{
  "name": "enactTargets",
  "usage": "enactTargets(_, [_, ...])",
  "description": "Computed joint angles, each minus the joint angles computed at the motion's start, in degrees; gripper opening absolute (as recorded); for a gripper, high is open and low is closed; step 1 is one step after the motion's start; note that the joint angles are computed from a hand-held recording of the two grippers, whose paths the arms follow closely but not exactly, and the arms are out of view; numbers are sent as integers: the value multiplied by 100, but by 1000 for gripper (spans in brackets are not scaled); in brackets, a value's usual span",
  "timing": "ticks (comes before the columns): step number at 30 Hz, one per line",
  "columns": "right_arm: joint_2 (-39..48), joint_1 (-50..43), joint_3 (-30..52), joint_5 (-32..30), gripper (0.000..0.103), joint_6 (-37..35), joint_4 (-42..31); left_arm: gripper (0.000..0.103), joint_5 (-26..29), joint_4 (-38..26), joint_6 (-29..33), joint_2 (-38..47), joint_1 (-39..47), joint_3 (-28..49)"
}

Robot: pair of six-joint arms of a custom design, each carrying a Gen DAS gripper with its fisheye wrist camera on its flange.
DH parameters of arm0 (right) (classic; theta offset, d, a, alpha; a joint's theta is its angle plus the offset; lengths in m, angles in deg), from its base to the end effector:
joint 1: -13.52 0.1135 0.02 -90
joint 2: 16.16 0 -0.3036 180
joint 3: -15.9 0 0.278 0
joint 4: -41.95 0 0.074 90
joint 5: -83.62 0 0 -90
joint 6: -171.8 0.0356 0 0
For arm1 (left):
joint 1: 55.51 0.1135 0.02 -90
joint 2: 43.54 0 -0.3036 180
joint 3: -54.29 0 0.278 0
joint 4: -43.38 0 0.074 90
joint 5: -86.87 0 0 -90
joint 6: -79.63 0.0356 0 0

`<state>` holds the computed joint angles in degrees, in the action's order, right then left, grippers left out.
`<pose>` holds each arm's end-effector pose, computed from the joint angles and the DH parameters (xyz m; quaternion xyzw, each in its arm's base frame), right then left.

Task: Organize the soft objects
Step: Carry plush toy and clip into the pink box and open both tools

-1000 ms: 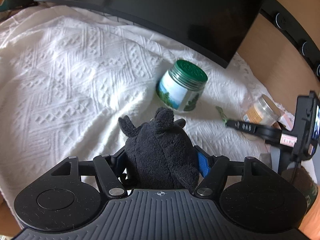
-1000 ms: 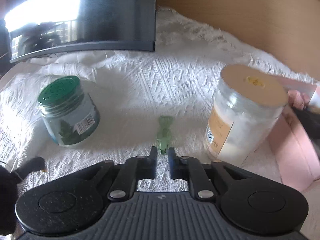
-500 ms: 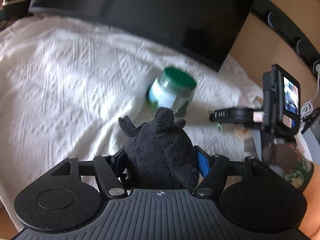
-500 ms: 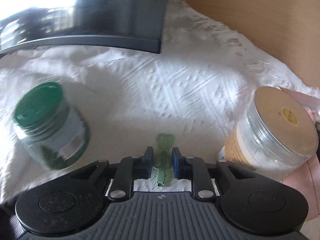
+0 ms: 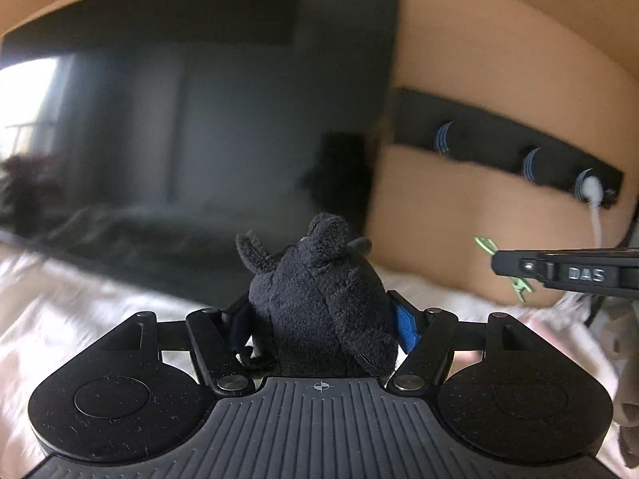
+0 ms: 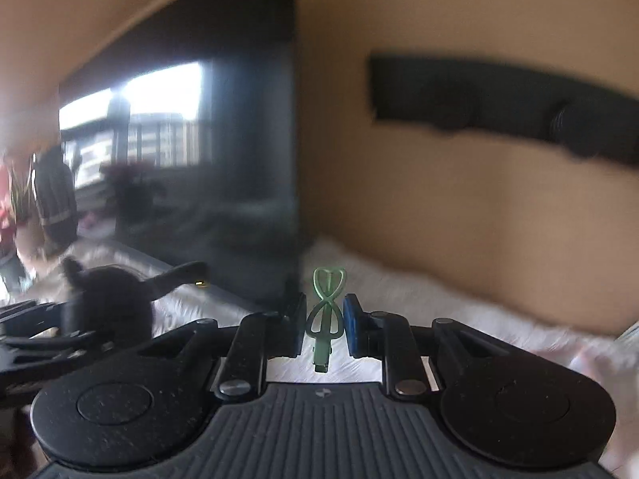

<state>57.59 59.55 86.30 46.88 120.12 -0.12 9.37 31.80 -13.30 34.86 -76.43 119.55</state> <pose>0.2146 0.1813 0.3209 0.1140 0.8367 -0.0797 0.5297 0.3041 -0.1245 0.3022 0.1889 0.8176 -0.2005 0.5056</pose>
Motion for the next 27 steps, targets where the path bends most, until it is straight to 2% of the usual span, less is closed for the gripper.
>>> enactTargets(4, [-1044,200,-227,573,19,319,-894,73,-348,21,-1,206,-864,431])
enactTargets(7, [-1742,422,-348,1057,19,852,-1877,73,-439,-41,-41,524,-1460,791])
enactTargets(12, [-2676,580,-522,1497,19,2260,-3792,73,-243,-214,-579,1196,-2025,1305])
enactTargets(13, [-2736,710,-491,1602,19,2857,-4439,73,-204,-266,-697,1363,-2088,1437])
enactTargets(14, [-2828,721,-523,1635,19,3150,-4746,73,-137,-339,-820,1543,-2131,1585])
enactTargets(17, [-3384,384,-723,1511,19,2683,-4514,73,281,-764,-1183,2190,-2241,2203])
enactTargets(20, [-3959,-309,-1085,1171,19,1382,-3409,73,546,-1196,-1412,2909,-2391,2886])
enactTargets(22, [-4227,-800,-1339,869,20,708,-2738,73,590,-1225,-1616,3314,-2529,3224])
enactTargets(25, [-4485,-2052,-1718,-131,20,-347,-1600,74,749,-1260,-1772,3980,-2684,3800])
enactTargets(27, [-4626,-2845,-1947,-813,20,-788,-1118,74,708,-1776,-1592,4487,-2769,4385])
